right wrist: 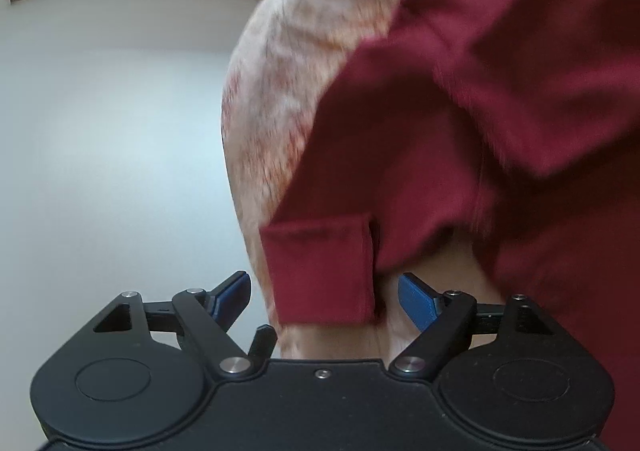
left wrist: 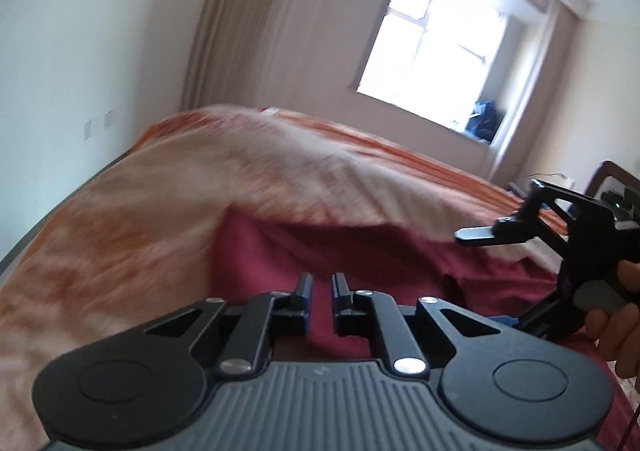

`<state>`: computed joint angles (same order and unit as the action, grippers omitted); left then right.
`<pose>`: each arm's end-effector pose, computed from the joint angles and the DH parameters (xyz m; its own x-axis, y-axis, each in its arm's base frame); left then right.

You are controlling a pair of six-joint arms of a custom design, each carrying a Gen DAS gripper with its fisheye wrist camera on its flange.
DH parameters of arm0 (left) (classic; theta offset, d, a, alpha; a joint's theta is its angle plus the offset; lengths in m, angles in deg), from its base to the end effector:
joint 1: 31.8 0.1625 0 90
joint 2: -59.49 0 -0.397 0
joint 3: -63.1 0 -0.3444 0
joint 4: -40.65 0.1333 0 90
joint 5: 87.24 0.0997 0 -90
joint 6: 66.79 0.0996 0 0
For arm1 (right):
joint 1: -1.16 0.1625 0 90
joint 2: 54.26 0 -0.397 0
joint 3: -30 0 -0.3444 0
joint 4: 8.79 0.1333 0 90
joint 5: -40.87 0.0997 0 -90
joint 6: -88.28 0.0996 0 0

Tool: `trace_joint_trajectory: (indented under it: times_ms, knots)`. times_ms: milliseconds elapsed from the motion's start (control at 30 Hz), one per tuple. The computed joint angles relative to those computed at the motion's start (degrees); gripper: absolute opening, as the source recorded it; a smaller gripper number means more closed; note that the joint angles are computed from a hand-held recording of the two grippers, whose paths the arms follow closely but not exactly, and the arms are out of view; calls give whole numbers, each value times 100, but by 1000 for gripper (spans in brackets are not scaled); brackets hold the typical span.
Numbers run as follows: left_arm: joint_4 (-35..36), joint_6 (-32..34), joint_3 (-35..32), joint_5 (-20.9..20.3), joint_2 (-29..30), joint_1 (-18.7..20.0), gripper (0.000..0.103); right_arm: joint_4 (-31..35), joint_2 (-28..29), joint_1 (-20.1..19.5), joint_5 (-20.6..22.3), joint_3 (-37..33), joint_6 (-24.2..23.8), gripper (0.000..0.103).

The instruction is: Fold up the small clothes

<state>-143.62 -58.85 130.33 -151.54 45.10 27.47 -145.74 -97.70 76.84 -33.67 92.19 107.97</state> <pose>-0.2196 -0.7149 -0.0146 -0.8594 0.3008 -0.4134 0.5067 0.6088 -0.6104 -0.0300 -0.7639 0.2873 -0.8352 0.3972 -0.3804 0.5304 0.7648 -0.3658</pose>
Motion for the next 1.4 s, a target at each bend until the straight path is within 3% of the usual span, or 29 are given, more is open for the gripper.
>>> trace_joint_trajectory:
  times_ms: [133,300,367,400,467,667,867,1000,1200,1400]
  knots:
    - [24,-391,823,211,-454,-10,10,-384,131,-46,280,294,14,70]
    - [56,-606,1202,319,-668,19,14,-418,511,58,148,48,-228,61]
    - [89,-670,1206,349,-681,31,21,-510,608,78,29,-9,-158,42]
    - [137,-698,1157,362,-663,38,23,-486,632,86,32,-54,-188,1]
    - [209,-776,1108,390,-662,25,27,-441,548,161,-62,-57,-380,1]
    - [383,-938,691,256,-452,7,37,-583,23,126,369,10,-749,1]
    - [768,-911,148,-85,-154,-119,42,390,-612,-93,217,-811,-2242,1]
    - [1218,-815,-622,-340,318,-242,43,875,-1056,-416,-72,-1210,-2789,1]
    - [2254,-645,-2235,-629,1261,-472,44,1131,-1602,-1129,-331,-1327,-3008,1]
    - [3435,-478,-3930,-706,2222,-713,48,993,-1910,-1915,-156,-1010,-2833,1]
